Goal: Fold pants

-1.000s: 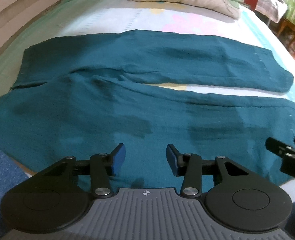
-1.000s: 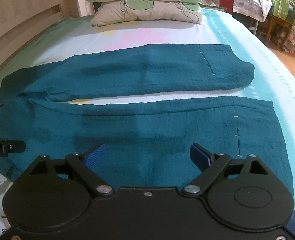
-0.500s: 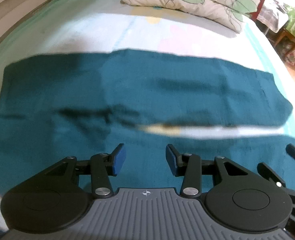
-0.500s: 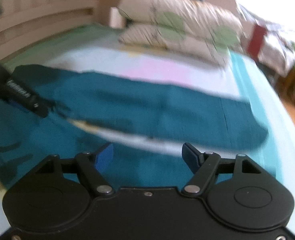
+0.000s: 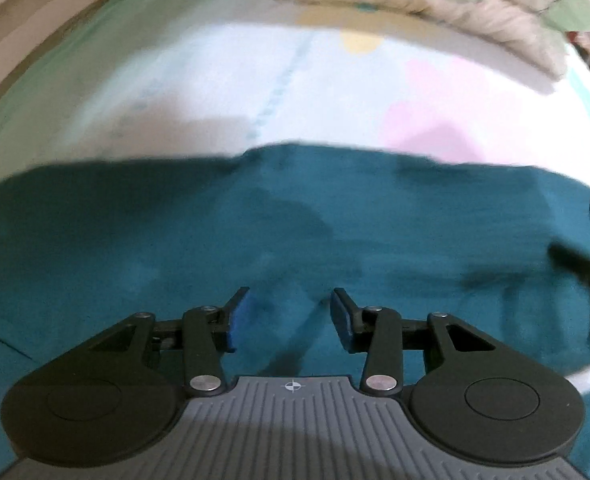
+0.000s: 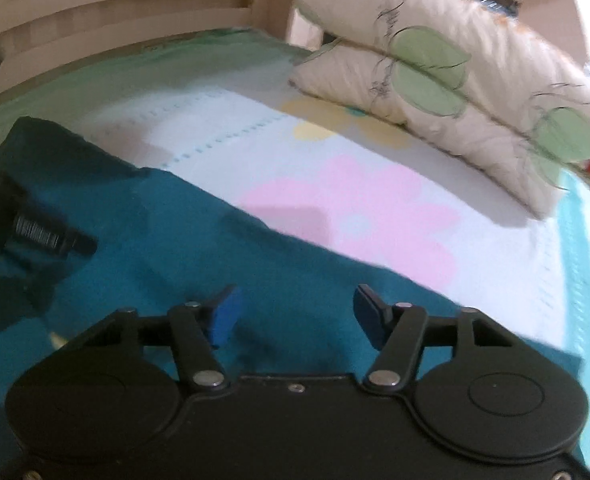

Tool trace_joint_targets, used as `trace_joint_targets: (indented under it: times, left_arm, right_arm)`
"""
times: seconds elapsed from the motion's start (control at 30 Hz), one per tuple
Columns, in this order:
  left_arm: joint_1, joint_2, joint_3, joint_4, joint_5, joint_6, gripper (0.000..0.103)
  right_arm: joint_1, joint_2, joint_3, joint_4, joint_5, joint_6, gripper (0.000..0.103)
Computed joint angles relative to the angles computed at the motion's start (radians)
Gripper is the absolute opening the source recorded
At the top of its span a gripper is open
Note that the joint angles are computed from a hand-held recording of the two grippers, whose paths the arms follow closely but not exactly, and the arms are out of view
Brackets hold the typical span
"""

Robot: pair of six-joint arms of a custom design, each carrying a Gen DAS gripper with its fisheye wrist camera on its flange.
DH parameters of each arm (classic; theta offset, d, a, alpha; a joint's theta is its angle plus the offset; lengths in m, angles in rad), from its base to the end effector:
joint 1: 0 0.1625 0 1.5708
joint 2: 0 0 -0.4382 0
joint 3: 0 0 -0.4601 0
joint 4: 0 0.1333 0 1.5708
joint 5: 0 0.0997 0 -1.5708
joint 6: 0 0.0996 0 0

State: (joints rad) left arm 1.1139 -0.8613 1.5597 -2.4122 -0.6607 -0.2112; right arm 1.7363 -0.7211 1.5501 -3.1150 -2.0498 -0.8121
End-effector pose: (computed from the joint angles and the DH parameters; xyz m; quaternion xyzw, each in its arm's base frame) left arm -0.1386 -0.7623 0.1528 0.0786 0.8930 -0.2044 0.3931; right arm 0.2136 -0.7482 0.1112 0.3540 -0.8424 0.2518 0.3187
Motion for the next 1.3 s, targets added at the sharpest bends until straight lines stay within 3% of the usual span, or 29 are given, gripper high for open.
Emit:
trace_joint_targets:
  times: [0.1,0.17,0.4,0.47,0.53,0.57,0.6,0.7,0.93,1.07,1.3]
  left_arm:
    - [0.039,0.010,-0.041,0.083,-0.062,-0.070,0.033]
    - [0.048,0.012,-0.043,0.056,-0.078,-0.056,0.033]
    - [0.034,0.032,-0.021,-0.028,-0.022,0.053,0.034]
    - [0.030,0.032,-0.015,-0.041,-0.014,0.071,0.034]
    - [0.035,0.038,-0.032,-0.042,-0.023,0.077,0.034]
    - [0.036,0.035,-0.032,-0.046,-0.029,0.076,0.034]
    - [0.037,0.032,-0.032,-0.056,-0.040,0.074,0.034]
    - [0.052,0.019,-0.038,-0.080,-0.107,0.044,0.034]
    - [0.069,-0.021,-0.029,-0.186,-0.272,0.016,0.034]
    - [0.063,-0.035,-0.016,-0.224,-0.336,0.042,0.034]
    - [0.084,-0.042,-0.025,-0.178,-0.441,-0.044,0.035]
  right_arm:
    - [-0.019,0.059,-0.113,0.118,0.039,-0.003,0.060]
    - [-0.029,0.098,-0.175,0.174,0.058,-0.011,0.060]
    - [-0.047,0.218,-0.348,0.316,0.075,-0.148,0.060]
    - [-0.056,0.222,-0.374,0.372,0.113,-0.132,0.060]
    - [-0.069,0.212,-0.403,0.480,0.161,-0.045,0.045]
    - [-0.071,0.204,-0.401,0.496,0.177,-0.017,0.020]
    - [-0.073,0.197,-0.400,0.517,0.188,0.007,0.015]
    - [-0.075,0.162,-0.350,0.494,0.207,0.020,0.009]
    - [-0.062,0.031,-0.159,0.379,0.274,0.006,0.008]
    - [-0.047,-0.024,-0.059,0.336,0.253,-0.006,0.008]
    - [-0.034,-0.043,0.025,0.268,0.210,-0.027,0.008]
